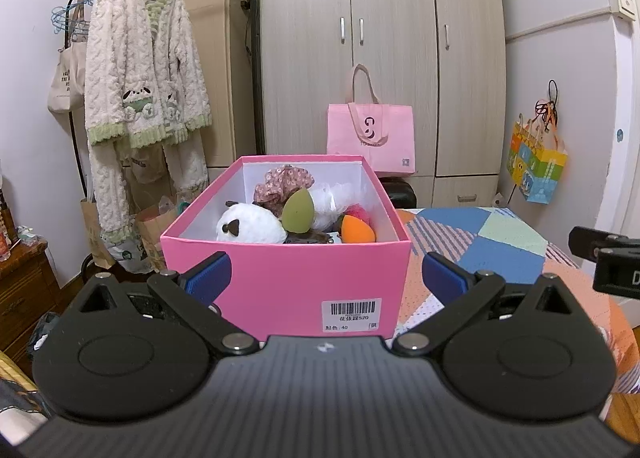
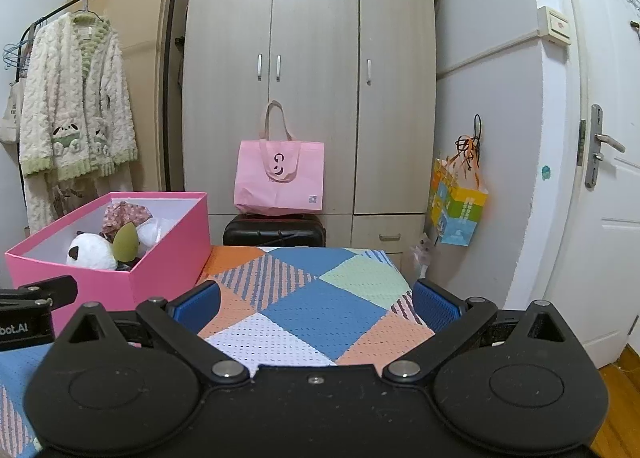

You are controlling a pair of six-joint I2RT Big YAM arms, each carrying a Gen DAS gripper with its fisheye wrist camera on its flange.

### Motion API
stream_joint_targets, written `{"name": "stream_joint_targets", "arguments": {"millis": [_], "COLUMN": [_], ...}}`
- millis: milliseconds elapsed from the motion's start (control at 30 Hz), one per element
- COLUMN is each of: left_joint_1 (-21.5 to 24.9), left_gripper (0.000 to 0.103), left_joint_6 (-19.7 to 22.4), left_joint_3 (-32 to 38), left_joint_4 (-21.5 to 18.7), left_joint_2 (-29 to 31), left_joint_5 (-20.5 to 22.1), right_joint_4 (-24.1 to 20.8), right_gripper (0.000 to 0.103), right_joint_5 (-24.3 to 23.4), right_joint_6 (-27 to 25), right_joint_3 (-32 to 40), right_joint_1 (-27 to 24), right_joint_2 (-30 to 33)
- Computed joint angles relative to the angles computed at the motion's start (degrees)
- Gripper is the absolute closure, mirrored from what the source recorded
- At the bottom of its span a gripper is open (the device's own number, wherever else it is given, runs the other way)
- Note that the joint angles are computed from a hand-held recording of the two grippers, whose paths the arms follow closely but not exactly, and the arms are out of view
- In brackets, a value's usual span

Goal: Organize soft objects

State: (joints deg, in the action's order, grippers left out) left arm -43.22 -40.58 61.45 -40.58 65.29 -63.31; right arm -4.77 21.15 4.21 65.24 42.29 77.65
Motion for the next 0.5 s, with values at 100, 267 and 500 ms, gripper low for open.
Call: {"name": "stream_joint_targets", "arguments": {"millis": [100,267,500], "left_joint_1": [-0.1,-0.5,-0.5], "left_gripper": [0.0,0.0,0.0], "left_joint_6": [0.0,0.4,1.8], "left_joint_3": [0.0,-0.3,-1.0], "left_joint_4": [-0.2,0.1,2.2], "left_joint_2": [0.1,-0.1,-0.8], "left_joint_5": [-0.2,-0.5,-0.7], "right_joint_4": [0.0,0.2,0.9], "right_gripper": [0.0,0.0,0.0], "right_joint_5": [0.6,1.0,1.6], "right_joint_6": [-0.2,-0.4,-0.4], "right_joint_3": [-0.1,-0.4,-1.0], "right_joint_1": [0.3,0.4,0.4], "right_joint_2": [0.0,-0.2,-0.5]}}
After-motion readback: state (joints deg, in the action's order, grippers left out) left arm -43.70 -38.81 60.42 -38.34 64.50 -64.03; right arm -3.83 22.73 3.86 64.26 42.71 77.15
